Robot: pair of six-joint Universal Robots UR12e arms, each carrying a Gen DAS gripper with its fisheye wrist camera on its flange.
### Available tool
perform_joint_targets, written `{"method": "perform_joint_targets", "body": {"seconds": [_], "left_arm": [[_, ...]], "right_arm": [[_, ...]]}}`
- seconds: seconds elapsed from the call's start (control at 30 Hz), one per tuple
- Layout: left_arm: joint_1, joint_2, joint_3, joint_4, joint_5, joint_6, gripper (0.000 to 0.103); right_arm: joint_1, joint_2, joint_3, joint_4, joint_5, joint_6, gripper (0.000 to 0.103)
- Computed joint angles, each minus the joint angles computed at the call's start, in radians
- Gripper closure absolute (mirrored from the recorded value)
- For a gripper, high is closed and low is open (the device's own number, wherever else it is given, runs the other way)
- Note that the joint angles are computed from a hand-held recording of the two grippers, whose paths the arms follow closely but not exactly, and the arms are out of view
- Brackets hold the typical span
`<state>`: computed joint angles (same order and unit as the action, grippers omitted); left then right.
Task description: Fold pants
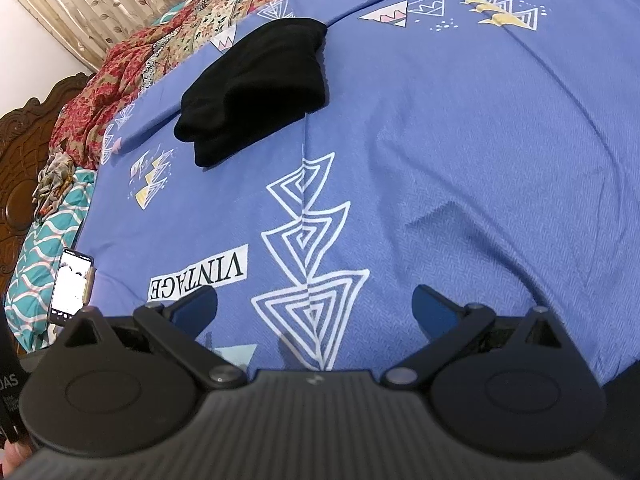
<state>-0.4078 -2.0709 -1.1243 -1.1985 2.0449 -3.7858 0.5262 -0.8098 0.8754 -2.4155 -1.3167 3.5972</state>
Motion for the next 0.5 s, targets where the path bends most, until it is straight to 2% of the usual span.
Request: {"method": "perform_joint_targets", "body": {"seconds": [0.5], "left_arm": [[0.005, -0.002, 0.003, -0.017, -0.035, -0.007, 0.000]], "right_arm": [[-0.001, 0.001, -0.001, 0.005, 0.001, 0.001, 0.000]]}}
